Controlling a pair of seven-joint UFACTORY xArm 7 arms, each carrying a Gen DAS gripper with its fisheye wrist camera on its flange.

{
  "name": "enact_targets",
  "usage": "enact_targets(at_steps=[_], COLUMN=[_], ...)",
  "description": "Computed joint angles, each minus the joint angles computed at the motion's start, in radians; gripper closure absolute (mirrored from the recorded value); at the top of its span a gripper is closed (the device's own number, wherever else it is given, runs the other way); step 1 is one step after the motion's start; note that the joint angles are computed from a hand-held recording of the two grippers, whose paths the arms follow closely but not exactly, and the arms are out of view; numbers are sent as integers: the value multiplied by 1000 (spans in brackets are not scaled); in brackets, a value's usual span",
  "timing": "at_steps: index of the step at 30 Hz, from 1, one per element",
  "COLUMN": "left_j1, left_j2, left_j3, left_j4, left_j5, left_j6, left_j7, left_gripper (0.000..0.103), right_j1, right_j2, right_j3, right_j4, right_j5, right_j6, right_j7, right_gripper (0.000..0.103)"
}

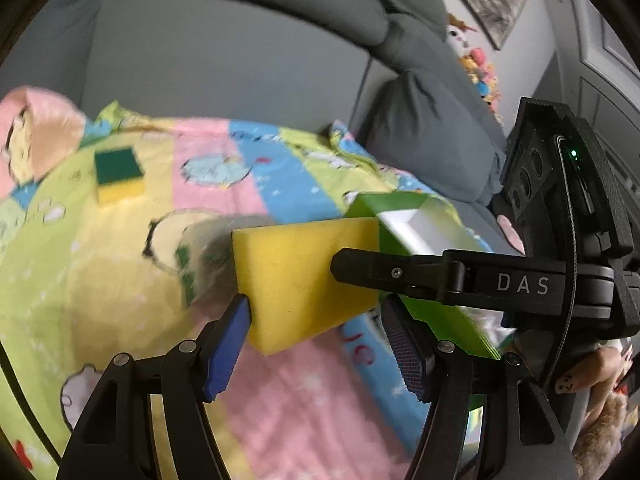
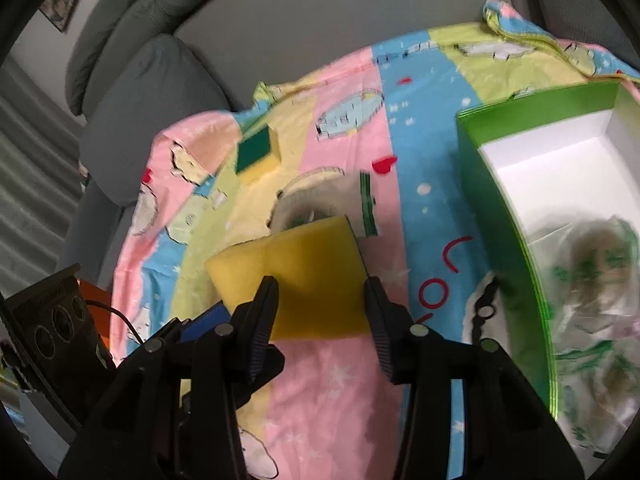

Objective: Organize objects
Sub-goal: 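Carry the yellow sponge into the white box and release it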

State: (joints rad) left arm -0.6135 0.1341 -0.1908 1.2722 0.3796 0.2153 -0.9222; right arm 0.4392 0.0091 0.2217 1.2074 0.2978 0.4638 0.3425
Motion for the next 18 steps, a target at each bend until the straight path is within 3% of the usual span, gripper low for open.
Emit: enact_targets(at_steps=[7, 11, 18], left_j1=[-97, -142, -223], left_j2=[120, 213, 403], left_j3=[25, 31, 51], left_j4=[250, 401, 702], left_j5=[150, 127, 37], left_j6=[151, 219, 380], left_j7=[-53, 13, 161], left_gripper=[35, 35, 35], right_j1=[-24, -57, -67], right_j2=[-135, -209, -287], right_j3=[-21, -33, -92], right_j4=[-100, -169, -258], right_j5=[-55, -94, -32], right_j6=[-76, -107, -132], right_j7=[66, 136, 134], right_gripper=[57, 56, 56])
